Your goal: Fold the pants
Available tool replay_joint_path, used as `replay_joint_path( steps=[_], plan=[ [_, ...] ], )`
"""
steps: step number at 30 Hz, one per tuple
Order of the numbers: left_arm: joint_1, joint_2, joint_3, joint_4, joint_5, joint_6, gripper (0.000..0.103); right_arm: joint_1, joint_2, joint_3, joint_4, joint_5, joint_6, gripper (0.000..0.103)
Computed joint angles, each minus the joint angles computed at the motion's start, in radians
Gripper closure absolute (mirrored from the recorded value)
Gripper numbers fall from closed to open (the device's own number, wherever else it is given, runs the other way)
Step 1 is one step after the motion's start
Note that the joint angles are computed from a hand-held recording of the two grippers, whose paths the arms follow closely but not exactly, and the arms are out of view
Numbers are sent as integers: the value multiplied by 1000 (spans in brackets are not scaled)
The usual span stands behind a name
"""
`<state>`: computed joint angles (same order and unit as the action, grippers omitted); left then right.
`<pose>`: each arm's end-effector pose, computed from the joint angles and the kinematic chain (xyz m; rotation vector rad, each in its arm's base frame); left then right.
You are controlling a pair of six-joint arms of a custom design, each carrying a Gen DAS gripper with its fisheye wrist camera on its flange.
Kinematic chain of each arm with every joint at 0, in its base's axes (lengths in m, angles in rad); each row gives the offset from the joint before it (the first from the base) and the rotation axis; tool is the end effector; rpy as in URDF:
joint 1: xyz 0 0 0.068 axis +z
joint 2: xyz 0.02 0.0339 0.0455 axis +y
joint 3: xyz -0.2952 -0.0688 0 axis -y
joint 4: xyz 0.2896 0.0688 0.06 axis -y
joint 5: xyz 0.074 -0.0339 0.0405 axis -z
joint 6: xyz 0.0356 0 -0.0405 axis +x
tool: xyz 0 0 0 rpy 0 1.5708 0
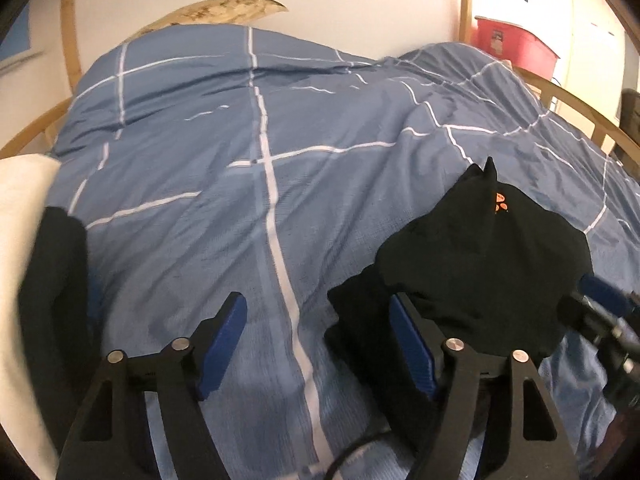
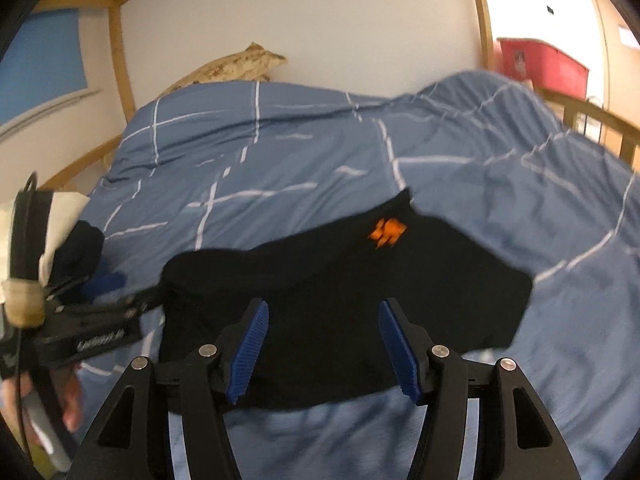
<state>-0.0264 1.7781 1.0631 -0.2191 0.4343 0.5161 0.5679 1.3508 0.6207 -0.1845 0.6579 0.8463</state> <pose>0.4014 -0.0256 0.1724 0.8135 2.2720 -0.3229 0.2425 0.1289 0.1722 0.5672 2.1771 -0.0858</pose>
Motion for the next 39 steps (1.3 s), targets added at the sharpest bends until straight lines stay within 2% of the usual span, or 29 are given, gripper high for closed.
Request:
replay_joint_path(
  steps=[2, 7, 9, 10, 13, 17, 22, 28, 30, 31, 33, 35, 37, 39],
  plan=[
    [0, 48, 48, -41, 35, 2, 38, -9, 38, 7, 14, -32, 19, 44],
    [-3, 147, 148, -145, 124, -7, 41, -36, 85, 5, 38, -69, 21, 44],
    [-13, 182, 182, -187, 139, -5, 47, -37, 103, 10, 37, -68, 26, 44],
    [-19, 189, 187, -196, 139, -2, 53, -38, 108, 12, 37, -69, 26, 44],
    [-43, 195, 184, -197, 121, 24, 64, -43, 118, 8, 47, -81, 31, 44],
    [-53, 148, 133, -149, 76, -6, 70, -43, 122, 1, 60, -77, 26, 44],
    [-33, 39, 41, -100, 39, -67, 75, -56, 91, -13, 57, -45, 18, 44],
    [-37, 85, 99, -144, -65, -158, 76, -97, 54, -34, 31, -46, 29, 44],
    [-60, 109, 106, -148, -125, -149, 74, -106, 17, -50, 3, -21, 47, 44],
    [-79, 97, 80, -112, -167, -140, 73, -108, -9, -54, -41, 17, 73, 44],
    [-124, 46, 0, 3, -276, -127, 62, -109, -49, -65, -105, 83, 117, 44],
    [-170, -10, -68, 91, -404, -143, 37, -128, -117, -98, -159, 143, 177, 44],
    [-186, -95, -151, 168, -429, -158, 34, -154, -179, -128, -208, 165, 241, 44],
    [-193, -209, -246, 234, -440, -163, 21, -172, -273, -182, -222, 170, 254, 44]
  ],
)
